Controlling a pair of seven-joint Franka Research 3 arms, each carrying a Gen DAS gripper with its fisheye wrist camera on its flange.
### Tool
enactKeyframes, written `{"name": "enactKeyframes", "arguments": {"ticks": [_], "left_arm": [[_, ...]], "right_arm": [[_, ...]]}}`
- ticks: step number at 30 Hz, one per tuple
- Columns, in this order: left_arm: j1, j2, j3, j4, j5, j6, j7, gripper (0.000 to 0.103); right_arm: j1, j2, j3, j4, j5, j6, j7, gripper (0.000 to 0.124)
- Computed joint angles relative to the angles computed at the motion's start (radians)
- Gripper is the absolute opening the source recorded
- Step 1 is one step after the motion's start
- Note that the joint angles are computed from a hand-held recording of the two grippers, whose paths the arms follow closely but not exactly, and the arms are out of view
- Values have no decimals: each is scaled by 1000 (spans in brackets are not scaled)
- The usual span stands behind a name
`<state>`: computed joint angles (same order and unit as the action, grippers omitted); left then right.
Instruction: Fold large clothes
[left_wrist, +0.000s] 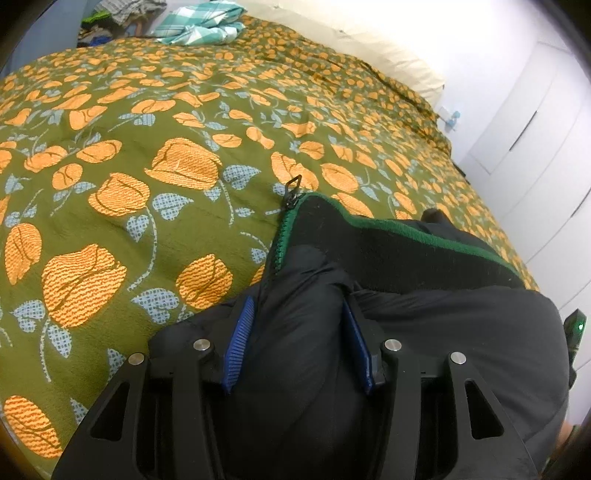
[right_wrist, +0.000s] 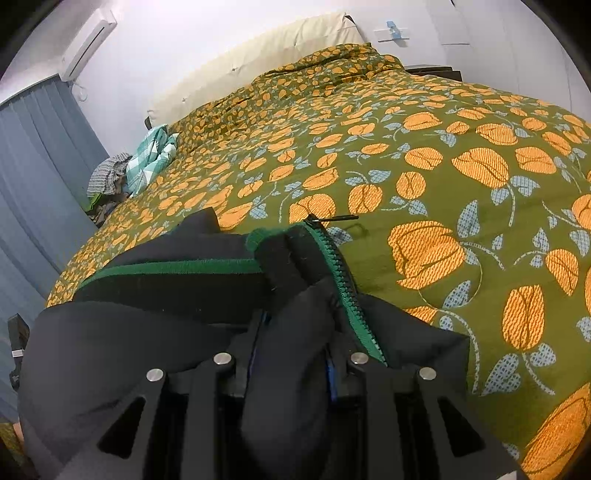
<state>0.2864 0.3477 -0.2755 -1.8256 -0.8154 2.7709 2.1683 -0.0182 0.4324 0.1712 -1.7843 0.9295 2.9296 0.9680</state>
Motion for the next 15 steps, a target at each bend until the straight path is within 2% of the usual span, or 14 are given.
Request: {"name": "enactKeyframes", "arguments": {"ticks": [5, 8, 10, 12, 13, 14, 15], "left_arm": [[-28, -12, 35, 2, 94, -24, -88, 54], [-41, -20, 72, 32, 188, -116, -193, 59], [-68, -42, 119, 52, 308, -193, -318, 62], [-61, -94, 122, 31, 325, -218, -348, 62], [-45, -142, 109, -8, 276, -201, -305, 63], [-43, -195, 106, -54, 235, -176, -260, 66], [-51, -238, 110, -90, 209, -155, -223, 70]], "right_arm": [[15, -3, -21, -2, -37, -10, 37, 25], [35, -9, -53, 5, -101, -44, 100, 27], [68, -18, -112, 28, -206, -124, 216, 29], [71, -51, -130, 24, -257, -182, 286, 44], [52, -80, -115, 7, -233, -194, 279, 66], [31, -129, -94, -31, -181, -181, 246, 80], [9, -180, -69, -76, -101, -153, 178, 81]]}}
